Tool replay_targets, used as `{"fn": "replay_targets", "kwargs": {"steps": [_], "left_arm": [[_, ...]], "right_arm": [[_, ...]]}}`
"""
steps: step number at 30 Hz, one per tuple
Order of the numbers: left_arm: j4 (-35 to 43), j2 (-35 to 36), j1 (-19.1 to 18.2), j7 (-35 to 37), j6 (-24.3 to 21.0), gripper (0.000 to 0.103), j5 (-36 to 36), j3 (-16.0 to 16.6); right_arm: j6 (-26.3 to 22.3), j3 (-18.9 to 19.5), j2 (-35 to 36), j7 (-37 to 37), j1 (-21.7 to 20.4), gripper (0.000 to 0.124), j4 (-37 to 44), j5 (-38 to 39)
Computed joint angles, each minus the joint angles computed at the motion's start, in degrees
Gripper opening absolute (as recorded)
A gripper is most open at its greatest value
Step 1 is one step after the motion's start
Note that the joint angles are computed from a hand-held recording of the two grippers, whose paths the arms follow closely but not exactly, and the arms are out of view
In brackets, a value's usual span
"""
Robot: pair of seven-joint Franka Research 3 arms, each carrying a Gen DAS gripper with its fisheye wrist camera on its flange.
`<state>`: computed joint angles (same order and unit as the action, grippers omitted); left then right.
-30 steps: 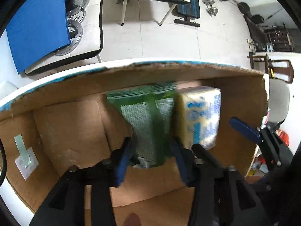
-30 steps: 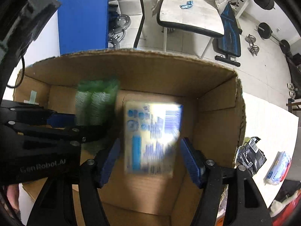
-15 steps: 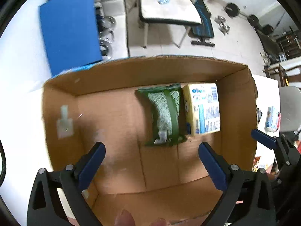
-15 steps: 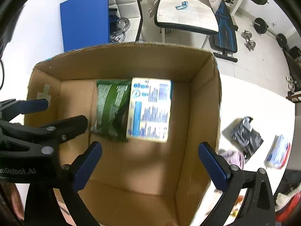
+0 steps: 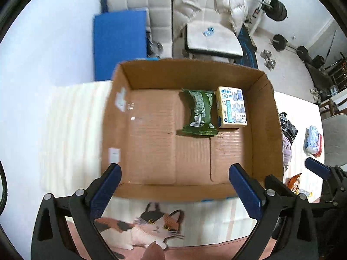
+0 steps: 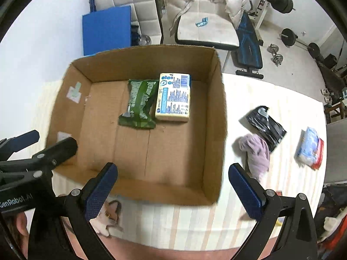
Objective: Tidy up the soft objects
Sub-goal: 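Withdraw both tools from the box toward the remaining items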
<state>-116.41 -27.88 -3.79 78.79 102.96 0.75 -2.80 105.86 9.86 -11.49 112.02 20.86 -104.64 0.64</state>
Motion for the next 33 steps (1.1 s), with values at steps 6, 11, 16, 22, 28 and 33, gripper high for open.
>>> {"fn": "replay_targets", "kwargs": {"steps": [6, 11, 16, 22, 28, 33], "left_arm": [[-0.2, -5.0, -0.8, -1.7, -2.0, 0.102, -0.2, -0.5], [2.1, -6.1, -2.3, -3.1, -3.9, 0.102, -0.3, -1.3], [7.9, -2.6, -4.6, -4.6, -5.3, 0.102, -1.9, -3.1], [18.5, 8.9, -8.7, -6.3, -5.0, 0.102, -4.5, -7.2], [29.5, 26.1, -11.7, -11.5, -6.4, 0.102, -8.4, -10.7], [38.2, 40.4, -13.1, -18.4, -9.4, 0.101, -11.2, -12.3]], "right_arm": [[-0.5, 0.3, -7.6, -0.2, -0.1, 0.103, -2.8, 2.2], [-0.9, -0.1, -11.4, -1.4, -1.0, 0.103, -4.1, 5.3], [-1.5, -2.8, -15.7, -3.1, -3.5, 0.103, -6.1, 9.3], [-4.9, -7.6, -19.0, -7.3, -11.0, 0.103, -6.9, 7.4], [-5.6, -13.3, -15.3, -11.7, -19.9, 0.103, -6.4, 5.3], [-4.5, -16.7, -7.4, -15.6, -24.9, 0.103, -4.8, 6.3]]}}
